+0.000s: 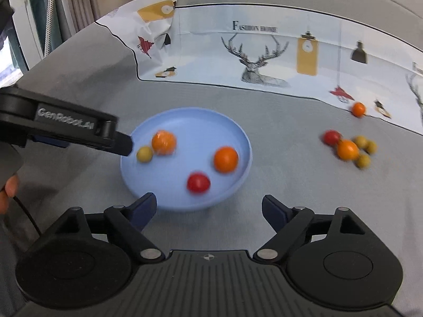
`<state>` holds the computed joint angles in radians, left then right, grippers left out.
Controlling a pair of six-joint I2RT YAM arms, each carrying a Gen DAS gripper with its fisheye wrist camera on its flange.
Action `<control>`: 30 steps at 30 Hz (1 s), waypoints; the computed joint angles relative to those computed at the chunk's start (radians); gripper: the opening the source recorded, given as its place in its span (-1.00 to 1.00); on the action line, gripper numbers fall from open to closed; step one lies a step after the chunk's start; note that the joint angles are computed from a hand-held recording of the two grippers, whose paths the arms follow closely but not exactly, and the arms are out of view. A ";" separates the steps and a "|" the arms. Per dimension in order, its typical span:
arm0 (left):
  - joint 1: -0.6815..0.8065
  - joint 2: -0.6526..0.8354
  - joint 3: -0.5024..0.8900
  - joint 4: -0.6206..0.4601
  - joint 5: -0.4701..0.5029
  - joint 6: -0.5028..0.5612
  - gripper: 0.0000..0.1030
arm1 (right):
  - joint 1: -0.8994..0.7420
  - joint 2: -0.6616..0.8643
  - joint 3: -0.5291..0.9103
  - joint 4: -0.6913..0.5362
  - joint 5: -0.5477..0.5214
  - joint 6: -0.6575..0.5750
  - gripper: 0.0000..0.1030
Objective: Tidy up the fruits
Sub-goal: 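Lift both open tools up and away from the blue plate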
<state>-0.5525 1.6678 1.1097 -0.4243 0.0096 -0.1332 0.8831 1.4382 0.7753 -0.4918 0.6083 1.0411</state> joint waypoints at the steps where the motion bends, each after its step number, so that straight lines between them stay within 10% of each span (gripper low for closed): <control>1: 0.003 -0.048 -0.041 -0.002 -0.002 -0.004 1.00 | 0.027 -0.011 0.011 -0.048 0.019 0.043 0.72; 30: -0.065 -0.643 -0.280 -0.235 -0.091 -0.093 1.00 | 0.570 0.091 0.394 -0.896 0.322 0.877 0.93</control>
